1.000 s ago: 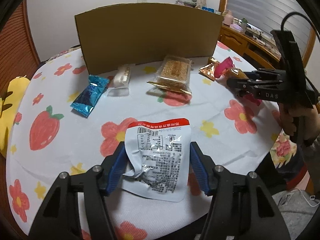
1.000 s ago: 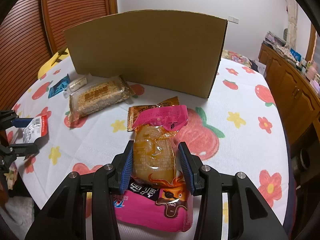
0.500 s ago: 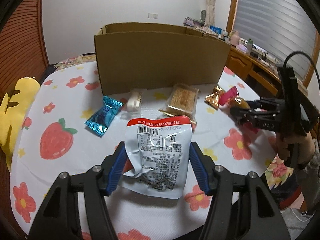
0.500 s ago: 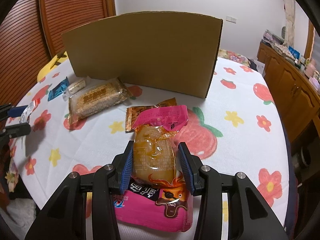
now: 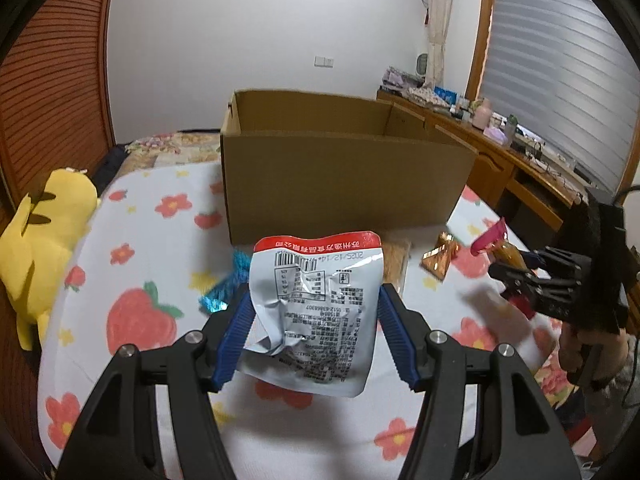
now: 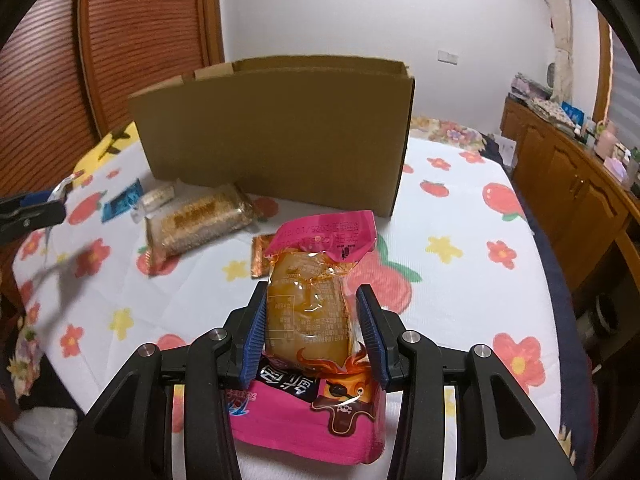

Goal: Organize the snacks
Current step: 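Lift both held packets and carry them over the cardboard box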

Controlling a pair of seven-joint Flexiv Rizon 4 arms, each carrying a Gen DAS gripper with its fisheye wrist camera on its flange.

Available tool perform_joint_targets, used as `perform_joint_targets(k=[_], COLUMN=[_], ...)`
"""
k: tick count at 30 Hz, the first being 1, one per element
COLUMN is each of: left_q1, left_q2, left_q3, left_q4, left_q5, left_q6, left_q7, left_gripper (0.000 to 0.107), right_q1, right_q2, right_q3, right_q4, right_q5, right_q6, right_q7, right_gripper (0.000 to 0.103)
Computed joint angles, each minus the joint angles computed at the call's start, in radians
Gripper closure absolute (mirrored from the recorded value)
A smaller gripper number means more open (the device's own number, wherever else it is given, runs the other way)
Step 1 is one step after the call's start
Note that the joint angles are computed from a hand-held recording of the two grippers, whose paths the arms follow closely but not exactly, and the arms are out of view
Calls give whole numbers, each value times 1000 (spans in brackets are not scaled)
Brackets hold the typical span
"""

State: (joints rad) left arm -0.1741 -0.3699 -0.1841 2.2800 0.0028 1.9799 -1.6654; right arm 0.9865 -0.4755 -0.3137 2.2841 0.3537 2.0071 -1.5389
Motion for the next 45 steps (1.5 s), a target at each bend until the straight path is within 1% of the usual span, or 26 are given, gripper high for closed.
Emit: perform_joint_targets(k=[4,6,9,10,14,17,19,22,24,26,28,31,33,41,43,45], left_q1=[-10,-26,-76,-77,-38,-20,-33,-73,-91,-74,-60,-86,-86,-7,33,46], left_q2=[4,1,-10,-13,-18,-26,-37,-54,-66,-73,-84,-102,-110,-147,-161,-179], left_q3=[7,19,67,70,39,25,39,80,99,84,73,102,101,12,-31,-50], left_q4=[-36,-59,-100,-115,-168,-212,-250,-292,-309,-320,-335,-361,-372,-414,-430,-454], left_q5=[-4,-14,-54,-62,-62,-64,-81,-112,-132,-138,-143,-165,-171,-138,-119,-110], left_q6=[-5,-8,-1,0,-11,-27,-40,-55,-52,-59,-75,-97,-104,-104,-112,-123], left_q7=[17,34,73,82,94,103,119,152,169,173,178,196,203,210,211,217], left_gripper=[45,45,45,45,45,45,45,45,45,45,45,45,45,45,45,45], right_q1=[13,37,70,86,190,231,272,292,285,273,250,207,170,-10,-33,-60], right_q2=[53,84,120,132,163,171,165,150,141,130,119,100,82,8,-11,-27], right_q3=[1,-18,-45,-59,-168,-221,-276,-318,-325,-326,-314,-286,-260,-119,-107,-89], right_q4=[17,18,10,6,-15,-39,-61,-90,-111,-129,-146,-175,-198,-288,-309,-330], right_q5=[11,29,56,66,108,111,109,86,57,28,1,-39,-66,-162,-176,-195], right_q6=[21,20,13,8,-11,-24,-33,-49,-61,-66,-69,-80,-85,-94,-96,-104], right_q7=[-30,-59,-104,-121,-198,-226,-242,-236,-218,-201,-185,-161,-144,-69,-54,-38], right_gripper=[60,59,60,59,59,59,59,59,59,59,59,59,59,60,59,60])
